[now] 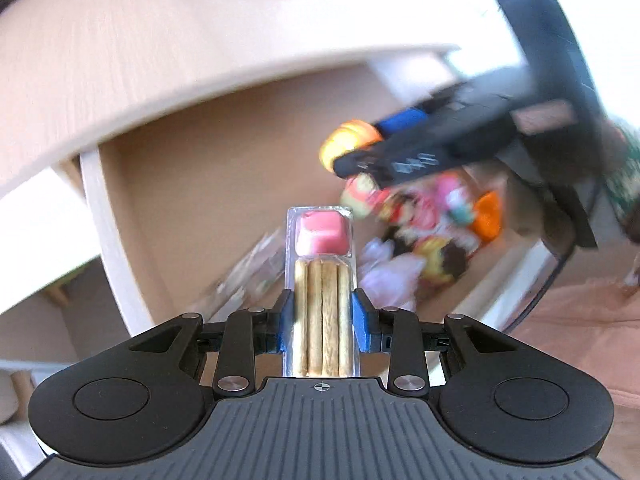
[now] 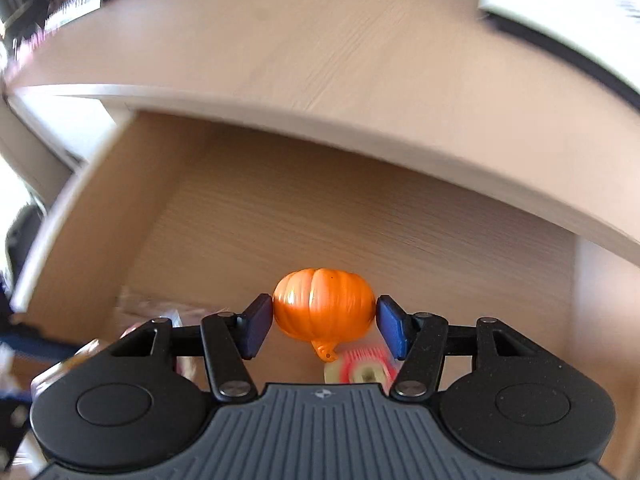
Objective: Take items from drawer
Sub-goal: 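Grasp the orange pumpkin with the right tool while left tool lifts the stick pack, then place stick pack and pumpkin on the desk beside the white case, opening both tools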
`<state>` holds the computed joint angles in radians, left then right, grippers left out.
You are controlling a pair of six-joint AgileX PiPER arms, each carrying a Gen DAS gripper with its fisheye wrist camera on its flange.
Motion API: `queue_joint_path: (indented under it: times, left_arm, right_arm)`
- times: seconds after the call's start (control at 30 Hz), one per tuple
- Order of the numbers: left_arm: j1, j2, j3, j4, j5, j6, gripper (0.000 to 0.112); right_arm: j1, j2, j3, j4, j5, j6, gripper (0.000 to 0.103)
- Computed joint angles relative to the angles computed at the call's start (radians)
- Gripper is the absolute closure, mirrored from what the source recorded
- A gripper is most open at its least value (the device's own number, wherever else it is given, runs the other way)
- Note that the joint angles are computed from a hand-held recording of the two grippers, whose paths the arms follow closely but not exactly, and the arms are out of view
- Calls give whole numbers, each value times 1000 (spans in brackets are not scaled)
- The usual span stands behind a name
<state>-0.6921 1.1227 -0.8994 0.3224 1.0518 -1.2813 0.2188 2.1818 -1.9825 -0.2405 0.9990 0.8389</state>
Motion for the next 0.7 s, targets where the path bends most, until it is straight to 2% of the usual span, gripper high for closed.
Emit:
queue_joint_path:
  times: [0.1, 0.17, 0.23, 0.3, 0.37, 0.47, 0.57, 0.7]
  left_arm:
    - [54, 18, -109, 45, 20, 91, 78]
    - [86, 20, -200, 93, 64, 160, 78]
    - [156, 37, -301, 124, 78, 262, 78]
    - [230, 76, -388, 173, 68, 324, 78]
    - [300, 168, -414, 256, -35, 264, 78]
    - [401, 263, -424, 340, -107, 166, 78]
    - [493, 301, -406, 304, -148, 191, 78]
    - [530, 385, -333, 311, -229, 129, 78]
  right_arm:
    - [51, -171, 169, -145, -5, 194, 46]
    - [75, -243, 212, -239, 41, 301, 46]
    - [93, -288, 219, -320, 93, 381, 46]
    - [77, -338, 253, -382, 100, 411, 46]
    - [79, -350, 239, -427, 123, 419, 46]
    - [72, -336, 201, -457, 159, 407, 46]
    - [43, -305, 163, -447, 159, 385, 46]
    - [-1, -274, 142, -436, 154, 353, 46]
